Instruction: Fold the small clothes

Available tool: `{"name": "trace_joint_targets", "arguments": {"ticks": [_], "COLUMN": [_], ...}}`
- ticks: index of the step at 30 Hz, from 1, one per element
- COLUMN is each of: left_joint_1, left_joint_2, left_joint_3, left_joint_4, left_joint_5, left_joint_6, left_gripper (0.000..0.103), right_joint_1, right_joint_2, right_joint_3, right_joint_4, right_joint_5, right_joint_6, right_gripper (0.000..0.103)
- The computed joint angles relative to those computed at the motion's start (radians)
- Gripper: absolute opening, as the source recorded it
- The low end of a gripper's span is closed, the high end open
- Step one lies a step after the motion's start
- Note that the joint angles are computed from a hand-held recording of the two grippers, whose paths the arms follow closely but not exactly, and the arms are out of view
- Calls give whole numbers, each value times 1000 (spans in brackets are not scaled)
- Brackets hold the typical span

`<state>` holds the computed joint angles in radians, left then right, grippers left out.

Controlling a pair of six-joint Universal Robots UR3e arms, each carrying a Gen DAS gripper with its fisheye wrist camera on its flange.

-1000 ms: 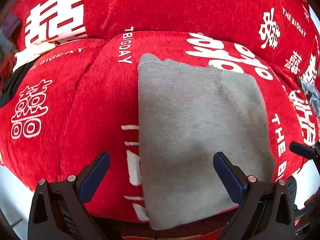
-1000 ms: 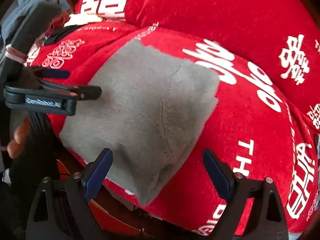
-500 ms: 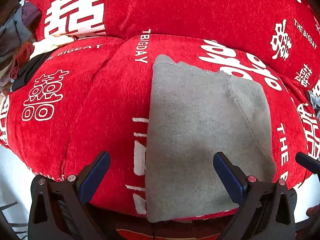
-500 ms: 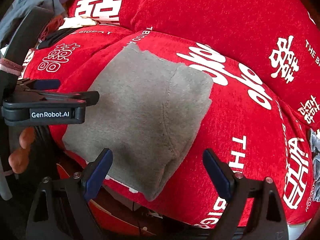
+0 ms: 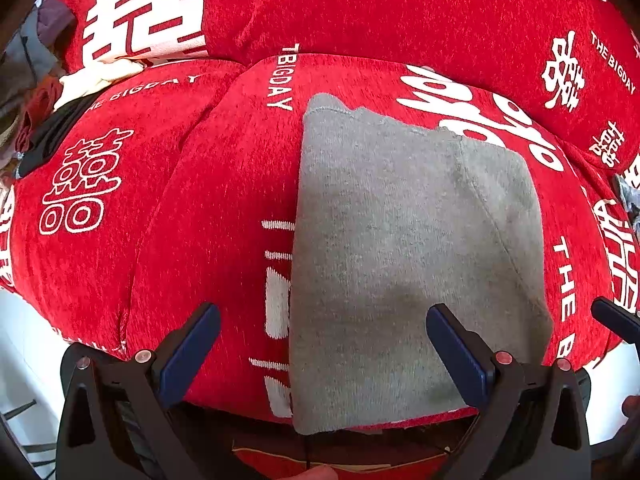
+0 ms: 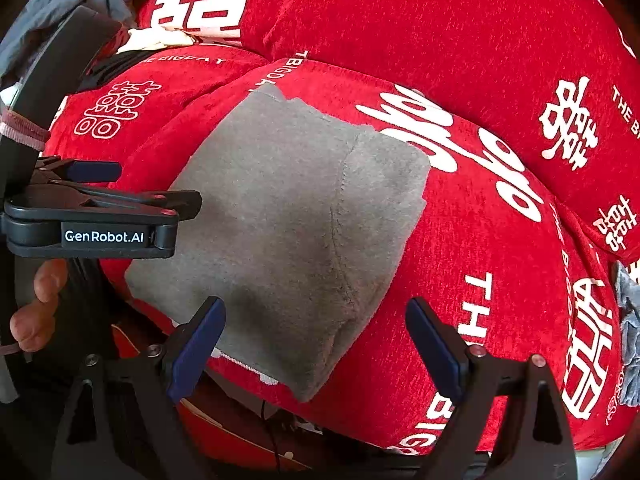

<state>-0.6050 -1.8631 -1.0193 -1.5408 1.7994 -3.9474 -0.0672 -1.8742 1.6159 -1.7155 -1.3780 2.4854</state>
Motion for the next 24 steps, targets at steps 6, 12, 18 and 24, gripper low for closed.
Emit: {"name": "trace_joint_targets", "arguments": {"ticks": [6, 12, 18, 24], "left_joint_1": [19, 35, 52, 74], "left_joint_2": [8, 4, -9, -5], "left_joint_3": [-12, -9, -2, -27], "left_joint_4": [0, 4, 15, 42], "left_joint_5": [-25, -38, -58, -89], "left_joint_6": [5, 19, 44, 59], "left_gripper": [103, 103, 103, 103], "right_joint_1": [24, 45, 69, 98], "right_joint_2": [23, 57, 98, 137], "right_joint_3": [-22, -52, -84, -115], "right_joint_4": [2, -2, -5, -10], "right_joint_5": [-20, -42, -69, -92], "right_joint_6": [17, 33, 51, 71], "right_gripper": [93, 93, 93, 93]}}
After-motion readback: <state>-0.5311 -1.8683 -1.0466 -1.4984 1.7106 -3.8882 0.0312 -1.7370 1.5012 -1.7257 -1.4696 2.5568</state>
